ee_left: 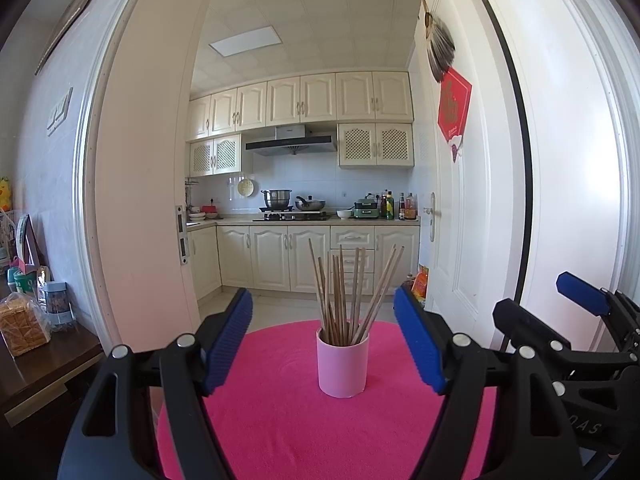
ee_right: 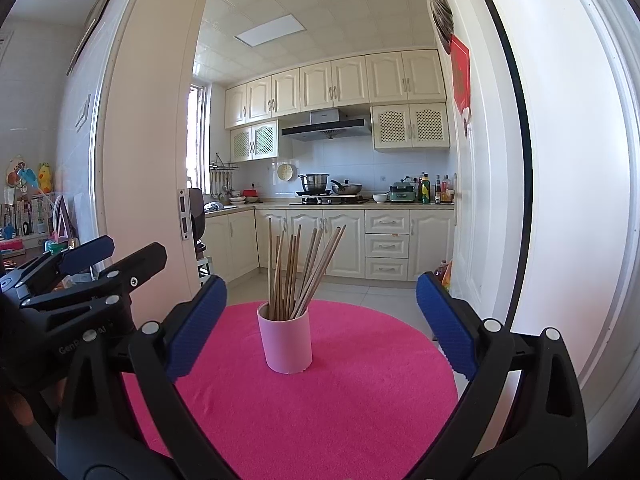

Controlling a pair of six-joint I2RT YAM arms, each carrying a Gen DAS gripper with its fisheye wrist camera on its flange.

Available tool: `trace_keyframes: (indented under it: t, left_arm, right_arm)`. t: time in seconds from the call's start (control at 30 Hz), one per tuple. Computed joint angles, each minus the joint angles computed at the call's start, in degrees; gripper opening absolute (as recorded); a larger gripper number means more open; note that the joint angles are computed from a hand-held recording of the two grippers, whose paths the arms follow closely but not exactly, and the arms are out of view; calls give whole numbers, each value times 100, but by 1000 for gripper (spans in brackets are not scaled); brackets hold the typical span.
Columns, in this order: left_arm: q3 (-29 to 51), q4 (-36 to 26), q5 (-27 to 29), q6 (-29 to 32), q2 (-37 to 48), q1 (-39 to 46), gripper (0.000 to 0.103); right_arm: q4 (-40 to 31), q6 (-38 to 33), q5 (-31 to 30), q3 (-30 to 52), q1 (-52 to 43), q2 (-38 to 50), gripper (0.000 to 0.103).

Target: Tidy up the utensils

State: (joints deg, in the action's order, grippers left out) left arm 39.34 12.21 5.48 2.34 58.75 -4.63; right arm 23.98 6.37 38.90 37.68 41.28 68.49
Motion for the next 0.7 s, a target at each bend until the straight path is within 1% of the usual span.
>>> trace_keyframes:
  t: [0.7]
  left_arm:
    - [10,9,-139,-6,35,-124,72]
  right_arm:
    - [-80,13,25,27,9,-11,94]
